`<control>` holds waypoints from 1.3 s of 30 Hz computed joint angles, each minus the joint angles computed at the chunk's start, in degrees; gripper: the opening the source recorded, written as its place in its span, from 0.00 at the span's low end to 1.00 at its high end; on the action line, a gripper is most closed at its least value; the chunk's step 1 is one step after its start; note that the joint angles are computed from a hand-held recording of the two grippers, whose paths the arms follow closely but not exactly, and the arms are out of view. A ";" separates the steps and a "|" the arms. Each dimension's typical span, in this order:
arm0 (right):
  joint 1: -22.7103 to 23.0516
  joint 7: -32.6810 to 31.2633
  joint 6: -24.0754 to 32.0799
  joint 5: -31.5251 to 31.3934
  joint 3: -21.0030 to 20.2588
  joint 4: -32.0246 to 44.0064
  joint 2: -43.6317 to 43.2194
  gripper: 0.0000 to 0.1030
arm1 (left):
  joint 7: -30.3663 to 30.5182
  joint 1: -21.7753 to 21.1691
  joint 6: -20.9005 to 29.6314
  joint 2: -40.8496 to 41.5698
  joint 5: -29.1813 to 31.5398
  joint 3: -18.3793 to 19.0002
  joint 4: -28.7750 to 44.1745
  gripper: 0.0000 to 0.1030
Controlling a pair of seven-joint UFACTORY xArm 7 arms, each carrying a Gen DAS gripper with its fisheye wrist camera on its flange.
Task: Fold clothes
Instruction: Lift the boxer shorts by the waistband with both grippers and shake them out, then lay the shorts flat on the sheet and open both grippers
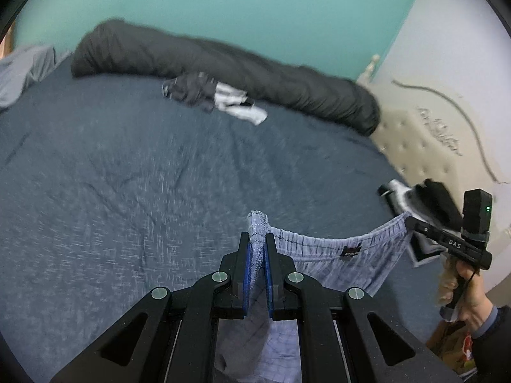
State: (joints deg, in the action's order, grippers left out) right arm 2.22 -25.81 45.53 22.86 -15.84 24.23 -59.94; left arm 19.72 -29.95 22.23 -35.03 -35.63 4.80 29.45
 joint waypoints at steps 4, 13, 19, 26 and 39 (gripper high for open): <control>3.42 -3.73 -9.01 2.38 -1.77 0.00 10.65 0.05 | 9.23 -6.12 -4.81 12.37 -9.48 6.01 4.51 0.07; 10.34 -13.08 -20.70 12.11 -3.78 5.77 29.02 0.05 | 23.52 -5.55 -3.57 30.83 -25.08 7.53 17.02 0.07; 8.35 -15.12 -23.10 15.77 -0.02 9.16 39.42 0.05 | 24.97 -0.97 -2.00 38.56 -26.37 3.94 21.58 0.07; 4.82 -16.83 -25.78 19.45 5.17 11.01 47.46 0.05 | 25.86 4.32 -1.78 44.38 -27.88 -0.92 24.49 0.10; 0.70 -12.65 -25.65 20.29 4.78 3.89 36.57 0.36 | 29.45 13.88 -5.64 34.40 -35.32 -10.07 14.42 0.53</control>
State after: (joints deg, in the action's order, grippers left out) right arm 2.92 -38.46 19.88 43.15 -11.05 28.12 -23.36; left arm 49.17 -16.07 16.59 -0.62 -70.95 -5.27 43.87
